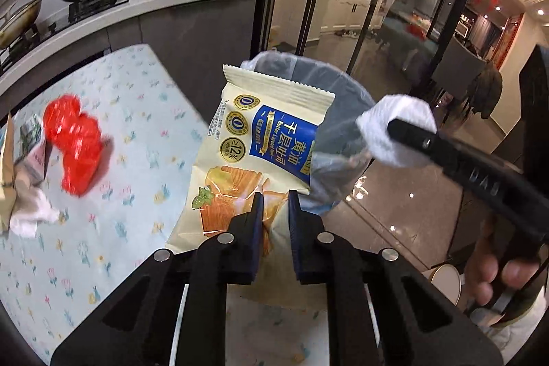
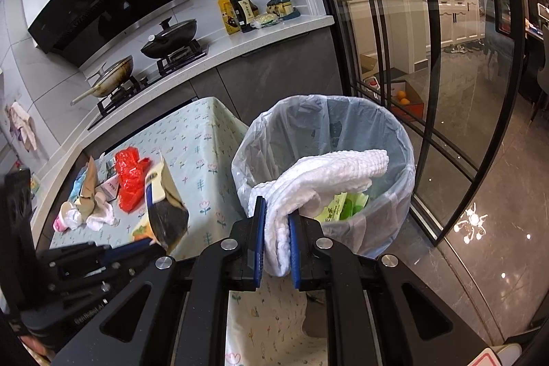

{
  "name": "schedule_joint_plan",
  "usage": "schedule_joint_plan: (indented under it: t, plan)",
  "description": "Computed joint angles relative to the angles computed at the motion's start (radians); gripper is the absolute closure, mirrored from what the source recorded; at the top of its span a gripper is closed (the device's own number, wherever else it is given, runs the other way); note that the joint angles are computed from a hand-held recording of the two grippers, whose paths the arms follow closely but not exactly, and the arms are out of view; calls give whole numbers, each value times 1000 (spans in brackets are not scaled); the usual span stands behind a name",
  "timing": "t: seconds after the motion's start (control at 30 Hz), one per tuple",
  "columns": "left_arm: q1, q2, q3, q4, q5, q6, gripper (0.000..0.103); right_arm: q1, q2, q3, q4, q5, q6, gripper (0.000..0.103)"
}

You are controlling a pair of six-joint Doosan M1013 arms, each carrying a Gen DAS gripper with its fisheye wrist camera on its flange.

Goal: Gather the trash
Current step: 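Carry the tissue and cream packet over the bin with both tools, then open both tools to drop the packet and tissue into the bin, then withdraw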

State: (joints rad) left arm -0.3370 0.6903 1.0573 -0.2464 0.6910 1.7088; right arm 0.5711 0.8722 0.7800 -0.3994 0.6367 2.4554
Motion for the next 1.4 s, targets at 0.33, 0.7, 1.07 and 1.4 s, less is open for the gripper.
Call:
schedule_joint_plan:
  t: [0.33,0.7,1.07,1.4]
  plan:
    - [-15,175,-320,-53,145,36,89,-33,82,-152,51,85,-92,91]
    - [-9,351,-618,-118,332,-20,79,-64,201,-356,120,228,-135,80]
    - [12,322,-567,-154,259,-66,63,-76,196,-349,148,181,-122,54]
    - [24,214,-381,-153,117,-71,59,-73,251,-436,244,270,-222,44]
